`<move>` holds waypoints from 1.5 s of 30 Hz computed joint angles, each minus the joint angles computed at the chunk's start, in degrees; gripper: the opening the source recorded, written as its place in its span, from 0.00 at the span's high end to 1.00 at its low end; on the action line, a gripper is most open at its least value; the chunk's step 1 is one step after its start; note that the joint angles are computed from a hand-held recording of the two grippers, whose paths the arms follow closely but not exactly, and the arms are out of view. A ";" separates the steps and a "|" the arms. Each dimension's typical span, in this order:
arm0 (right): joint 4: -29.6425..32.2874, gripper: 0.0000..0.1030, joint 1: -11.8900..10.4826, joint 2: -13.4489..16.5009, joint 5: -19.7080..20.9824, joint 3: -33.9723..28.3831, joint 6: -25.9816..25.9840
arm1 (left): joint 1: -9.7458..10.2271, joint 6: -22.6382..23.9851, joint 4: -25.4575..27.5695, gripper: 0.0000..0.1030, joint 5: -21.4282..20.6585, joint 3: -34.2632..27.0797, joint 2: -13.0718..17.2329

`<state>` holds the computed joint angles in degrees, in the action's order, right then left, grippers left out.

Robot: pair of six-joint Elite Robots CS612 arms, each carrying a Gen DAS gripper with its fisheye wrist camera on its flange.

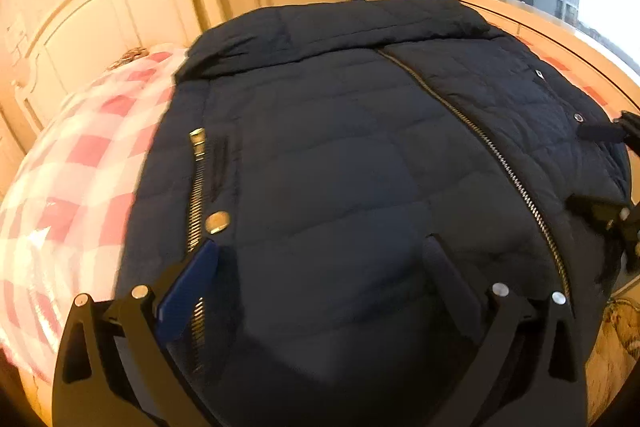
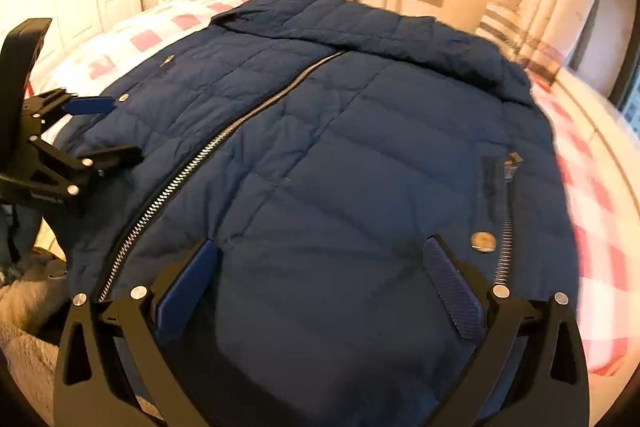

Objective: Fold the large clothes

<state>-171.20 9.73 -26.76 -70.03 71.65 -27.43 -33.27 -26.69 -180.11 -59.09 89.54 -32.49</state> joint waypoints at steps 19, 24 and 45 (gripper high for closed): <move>-9.15 0.05 -1.04 0.21 -5.41 2.09 10.52 | 0.34 -4.74 -3.72 0.02 0.49 4.97 -1.10; -9.39 0.04 0.19 0.91 -5.04 2.43 3.74 | 0.39 -4.76 -3.88 0.02 0.32 5.00 -1.10; -10.51 0.05 -1.89 -0.27 -8.34 3.90 10.66 | 0.13 -10.52 -13.81 0.02 3.69 12.94 -3.16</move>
